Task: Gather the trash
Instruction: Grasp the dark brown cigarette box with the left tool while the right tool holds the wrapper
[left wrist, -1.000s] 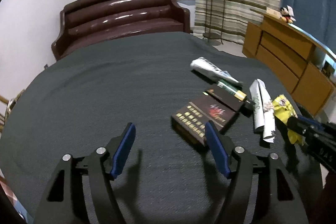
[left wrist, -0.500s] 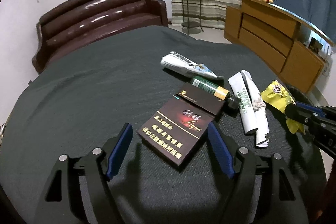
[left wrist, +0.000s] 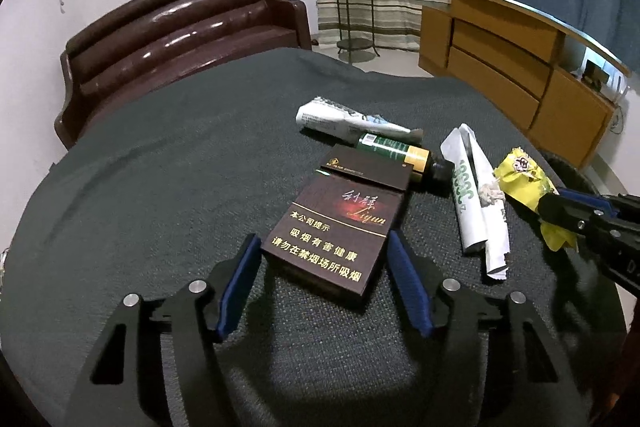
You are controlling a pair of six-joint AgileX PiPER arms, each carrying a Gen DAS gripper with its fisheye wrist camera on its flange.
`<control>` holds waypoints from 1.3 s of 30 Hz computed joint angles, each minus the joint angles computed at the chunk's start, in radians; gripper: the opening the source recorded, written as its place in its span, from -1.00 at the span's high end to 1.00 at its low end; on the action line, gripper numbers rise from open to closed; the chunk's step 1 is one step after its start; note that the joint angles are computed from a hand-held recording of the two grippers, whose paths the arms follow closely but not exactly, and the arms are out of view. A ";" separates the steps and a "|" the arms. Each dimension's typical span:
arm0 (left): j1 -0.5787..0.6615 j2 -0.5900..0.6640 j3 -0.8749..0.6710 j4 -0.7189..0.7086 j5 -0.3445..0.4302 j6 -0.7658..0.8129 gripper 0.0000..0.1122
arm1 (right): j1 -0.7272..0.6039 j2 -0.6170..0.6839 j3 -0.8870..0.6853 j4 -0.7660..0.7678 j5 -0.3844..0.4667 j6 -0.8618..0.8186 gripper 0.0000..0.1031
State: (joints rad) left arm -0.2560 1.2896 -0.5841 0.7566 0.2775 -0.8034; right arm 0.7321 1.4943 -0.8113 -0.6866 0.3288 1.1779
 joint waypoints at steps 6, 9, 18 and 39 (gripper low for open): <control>-0.021 -0.056 0.034 0.104 0.028 -0.141 -0.11 | 0.010 -0.012 0.014 -0.036 0.001 0.040 0.67; -0.026 -0.088 0.046 0.104 0.050 -0.167 -0.10 | 0.019 -0.022 0.023 -0.056 0.004 0.064 0.67; -0.003 -0.093 0.053 -0.120 0.079 0.034 -0.12 | 0.035 -0.037 0.031 -0.065 0.015 0.075 0.67; -0.024 -0.059 0.031 -0.004 0.090 -0.095 -0.06 | 0.034 -0.034 0.031 -0.096 0.012 0.104 0.68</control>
